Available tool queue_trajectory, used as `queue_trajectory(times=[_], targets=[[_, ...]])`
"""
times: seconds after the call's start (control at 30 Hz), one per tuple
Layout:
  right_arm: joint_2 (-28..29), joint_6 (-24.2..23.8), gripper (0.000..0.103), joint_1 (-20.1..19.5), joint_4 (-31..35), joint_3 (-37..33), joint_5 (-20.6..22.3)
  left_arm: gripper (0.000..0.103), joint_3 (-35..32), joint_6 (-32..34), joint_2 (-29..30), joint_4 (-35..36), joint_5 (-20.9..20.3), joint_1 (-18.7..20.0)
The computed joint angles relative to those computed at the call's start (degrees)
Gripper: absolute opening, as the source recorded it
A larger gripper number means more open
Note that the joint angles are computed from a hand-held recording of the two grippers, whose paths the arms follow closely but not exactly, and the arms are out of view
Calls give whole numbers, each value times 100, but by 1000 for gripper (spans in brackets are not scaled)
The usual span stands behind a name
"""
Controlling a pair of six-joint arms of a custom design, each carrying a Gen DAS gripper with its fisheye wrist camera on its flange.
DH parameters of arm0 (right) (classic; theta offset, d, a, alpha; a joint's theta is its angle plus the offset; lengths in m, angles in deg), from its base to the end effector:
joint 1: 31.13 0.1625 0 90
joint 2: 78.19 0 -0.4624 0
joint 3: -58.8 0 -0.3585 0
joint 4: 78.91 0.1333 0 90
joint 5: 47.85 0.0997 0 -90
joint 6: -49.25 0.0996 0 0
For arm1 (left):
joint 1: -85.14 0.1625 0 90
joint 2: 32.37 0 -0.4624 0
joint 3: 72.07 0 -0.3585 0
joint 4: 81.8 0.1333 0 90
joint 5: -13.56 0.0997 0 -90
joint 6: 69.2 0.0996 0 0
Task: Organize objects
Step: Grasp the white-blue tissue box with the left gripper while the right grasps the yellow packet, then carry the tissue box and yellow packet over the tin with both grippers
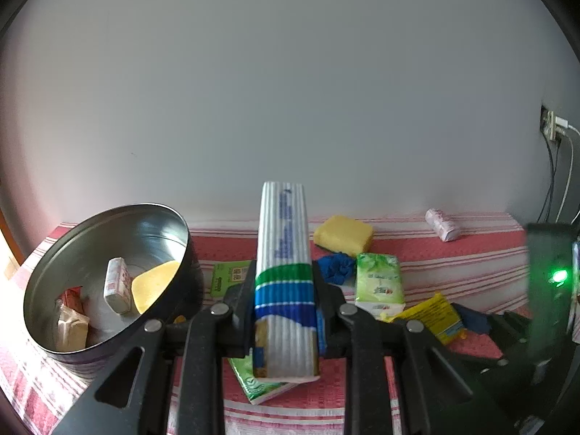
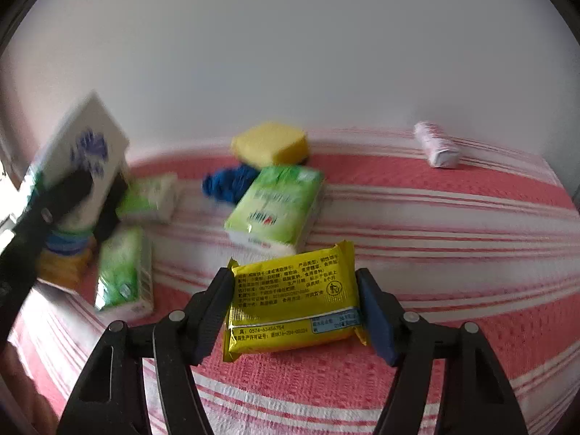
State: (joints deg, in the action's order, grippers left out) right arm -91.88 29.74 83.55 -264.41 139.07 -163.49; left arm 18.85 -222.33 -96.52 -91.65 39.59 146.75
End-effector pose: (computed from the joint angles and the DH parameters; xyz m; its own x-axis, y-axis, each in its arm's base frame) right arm 0.3836 -0.6188 -0.0874 -0.7324 -0.4412 0.5185 -0.6473 0.6875 -0.3293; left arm -0.0581 -0.5761 0.3091 -0.6465 -0.3728 -0.6657 0.4827 0.4759 -0.7352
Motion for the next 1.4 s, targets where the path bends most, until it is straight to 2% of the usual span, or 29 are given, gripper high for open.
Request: queue_trajectory(times=[0.23, 0.3, 0.37, 0.5, 0.67, 0.97, 1.4], targets=[[-201, 47, 70, -26, -1353, 546, 314, 23, 76, -137, -143, 122, 143, 11], [-135, -75, 70, 76, -1845, 611, 184, 23, 110, -97, -214, 84, 196, 43], [-10, -361, 70, 205, -2388, 571, -36, 23, 169, -51, -303, 30, 233, 55], [183, -903, 70, 372, -3272, 535, -213, 23, 257, -40, -495, 10, 294, 100], [340, -1141, 70, 563, -3754, 485, -315, 23, 379, 45, -767, -46, 402, 160], [631, -1060, 70, 921, -3611, 217, -235, 23, 534, 179, -1236, -141, 483, 295], [1199, -571, 70, 1408, -2500, -882, 231, 23, 488, 558, -1987, -489, 365, 763]])
